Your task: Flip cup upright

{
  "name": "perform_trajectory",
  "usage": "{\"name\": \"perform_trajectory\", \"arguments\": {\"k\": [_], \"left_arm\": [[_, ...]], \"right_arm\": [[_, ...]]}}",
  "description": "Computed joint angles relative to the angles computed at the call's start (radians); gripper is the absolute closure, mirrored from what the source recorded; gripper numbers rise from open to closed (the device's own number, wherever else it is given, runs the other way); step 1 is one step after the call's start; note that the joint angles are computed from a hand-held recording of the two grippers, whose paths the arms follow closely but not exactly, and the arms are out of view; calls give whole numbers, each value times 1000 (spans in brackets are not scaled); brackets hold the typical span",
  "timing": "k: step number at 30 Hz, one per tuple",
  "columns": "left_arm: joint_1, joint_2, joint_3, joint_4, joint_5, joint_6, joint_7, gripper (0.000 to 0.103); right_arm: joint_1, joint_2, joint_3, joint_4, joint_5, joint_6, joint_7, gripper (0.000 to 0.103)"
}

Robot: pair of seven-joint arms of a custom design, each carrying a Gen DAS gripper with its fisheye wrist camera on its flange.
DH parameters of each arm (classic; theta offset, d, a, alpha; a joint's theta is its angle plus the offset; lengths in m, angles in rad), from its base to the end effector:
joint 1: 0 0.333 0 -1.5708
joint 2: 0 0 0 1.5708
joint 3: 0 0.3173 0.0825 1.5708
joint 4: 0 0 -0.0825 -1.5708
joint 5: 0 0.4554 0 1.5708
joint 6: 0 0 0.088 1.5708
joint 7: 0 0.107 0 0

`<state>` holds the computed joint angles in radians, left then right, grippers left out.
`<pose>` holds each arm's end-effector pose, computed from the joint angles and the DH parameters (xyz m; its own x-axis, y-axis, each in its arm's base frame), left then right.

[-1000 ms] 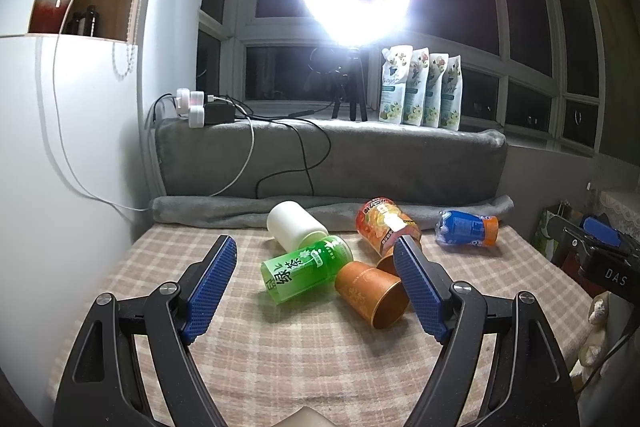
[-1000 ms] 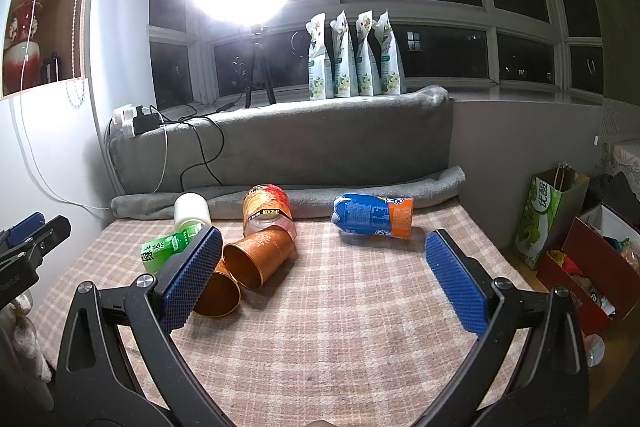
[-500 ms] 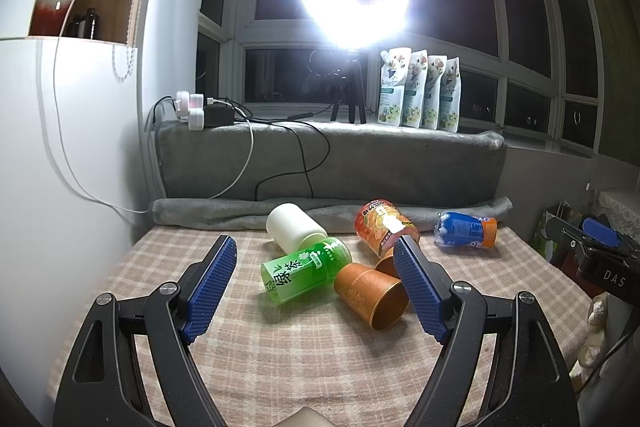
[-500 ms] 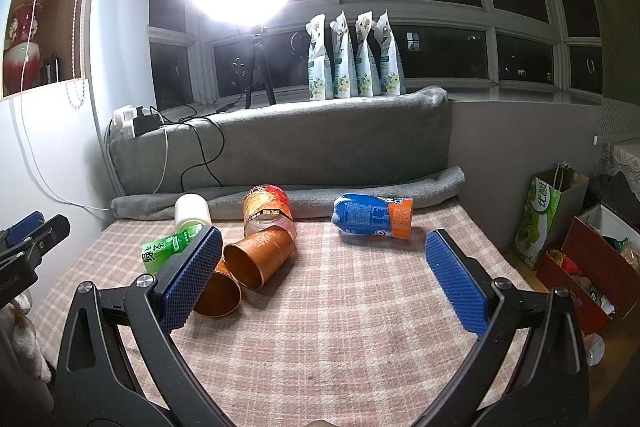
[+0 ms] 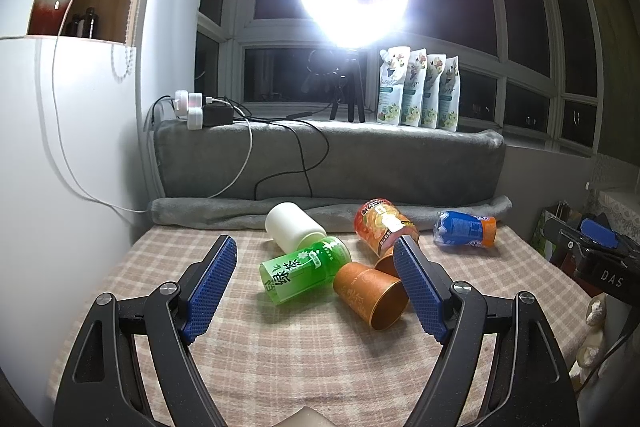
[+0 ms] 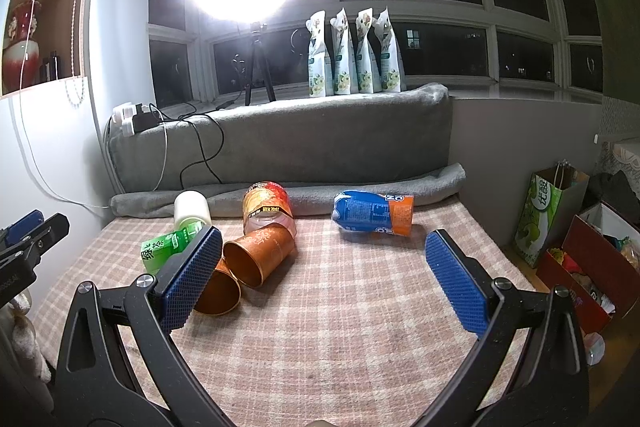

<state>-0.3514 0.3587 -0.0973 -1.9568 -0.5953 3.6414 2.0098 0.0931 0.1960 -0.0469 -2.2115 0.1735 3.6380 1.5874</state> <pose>0.6548 -0.2282 0.3949 -0.1531 -0.9873 0.0412 -0.3132 0.0090 -0.9496 0.6381 0.0084 0.3916 -0.0870 -0.9887 -0.1222 -0.3288 0.1443 -0.9333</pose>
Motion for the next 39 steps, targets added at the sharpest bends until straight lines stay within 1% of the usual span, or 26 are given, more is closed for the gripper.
{"name": "perform_trajectory", "arguments": {"k": [14,16,19,20,22,24,27,28,29,30,32,33,35,36,38,39], "left_arm": [[1,1,1,-3,0,-5,-4,22],[10,5,-1,-2,11,-14,-16,22],[10,7,6,-3,16,-31,-25,22],[9,7,9,-4,16,-39,-27,22],[13,5,13,-7,23,-57,-39,22],[12,5,21,-12,27,-72,-49,22],[-2,6,43,-16,17,-92,-49,22],[-10,6,53,-17,10,-99,-44,22],[-14,6,60,-19,5,-104,-42,22],[-16,6,66,-20,4,-109,-43,22],[-24,6,79,-23,-7,-117,-43,22],[-24,5,83,-25,-9,-121,-45,22],[-30,4,95,-26,-16,-126,-46,22],[-31,4,99,-28,-18,-128,-47,22],[-34,4,106,-29,-23,-134,-47,22],[-35,4,109,-30,-24,-137,-48,22]], "right_arm": [[5,16,1,19,-1,-20,-4,0],[-2,25,5,31,-24,-33,6,0],[-53,44,36,65,-141,-76,84,0],[-76,52,52,79,-192,-92,119,0],[-151,74,108,119,-330,-127,223,0],[-241,105,184,171,-477,-163,328,0],[-338,162,284,260,-621,-226,404,0],[-359,182,311,288,-641,-247,405,0],[-394,203,354,316,-661,-269,400,0],[-440,235,415,357,-682,-307,384,0],[-481,287,481,422,-683,-367,338,0],[-494,308,505,449,-677,-394,315,0],[-516,368,557,530,-660,-473,254,0],[-520,395,573,566,-648,-507,225,0],[-506,459,592,668,-626,-603,160,0],[-491,487,591,716,-615,-646,133,0]]}}
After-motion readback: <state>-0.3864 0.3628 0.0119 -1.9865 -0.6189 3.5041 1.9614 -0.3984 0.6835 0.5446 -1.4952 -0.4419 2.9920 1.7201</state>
